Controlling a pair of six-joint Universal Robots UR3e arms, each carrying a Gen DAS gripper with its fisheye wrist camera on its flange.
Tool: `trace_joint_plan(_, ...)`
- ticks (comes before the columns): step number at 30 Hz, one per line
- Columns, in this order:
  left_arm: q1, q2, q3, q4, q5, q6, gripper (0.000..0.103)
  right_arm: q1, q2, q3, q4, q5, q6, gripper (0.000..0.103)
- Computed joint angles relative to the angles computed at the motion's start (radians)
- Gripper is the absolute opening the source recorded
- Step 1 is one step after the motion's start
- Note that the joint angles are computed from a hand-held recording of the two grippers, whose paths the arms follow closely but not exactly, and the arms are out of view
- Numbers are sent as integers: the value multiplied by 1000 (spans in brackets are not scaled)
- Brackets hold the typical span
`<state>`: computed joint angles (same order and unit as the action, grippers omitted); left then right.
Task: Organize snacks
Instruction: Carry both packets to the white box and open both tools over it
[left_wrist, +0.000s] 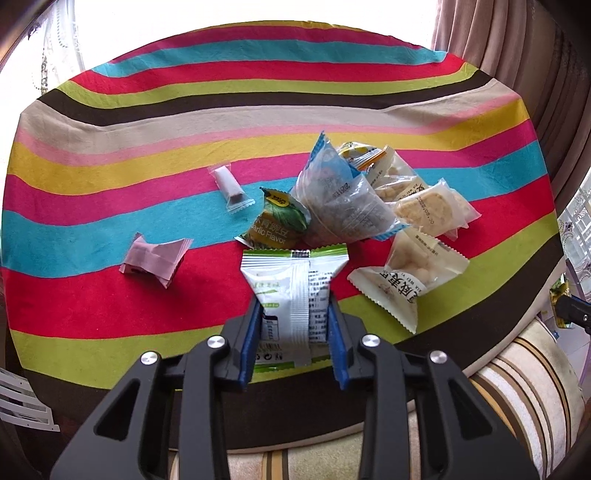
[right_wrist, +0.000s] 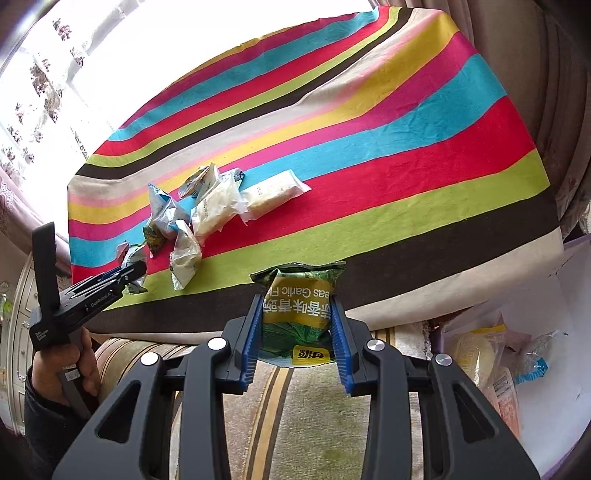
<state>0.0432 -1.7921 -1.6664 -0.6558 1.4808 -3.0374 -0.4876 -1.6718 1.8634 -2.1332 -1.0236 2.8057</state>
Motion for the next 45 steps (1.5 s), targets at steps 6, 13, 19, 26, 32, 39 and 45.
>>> trace_joint_plan(6,-61,56,-22,37,15,-47,33,-97,-27,27,22,40,-33,35)
trace_joint_plan(13,-235,-28,109,16,0,-92,33,-236,-31,59,18,55,-70,35)
trace_joint_plan(19,-373,-172,308,-51,-23,-105,33,-365,-23,95,9,64,-112,35)
trace_joint_plan(26,-498,-360,589,-168,-52,-104,33,-485,8,115,10,81,-154,35)
trace_joint_plan(32,-569,-523,853,-301,-81,-91,33,-550,39,124,-10,93,-160,35)
trace_joint_plan(39,-616,-663,1105,-450,-135,-63,34,-609,66,117,-13,101,-154,37)
trace_joint_plan(45,-614,-675,1121,-454,-197,-58,70,-630,78,109,-37,89,-114,75)
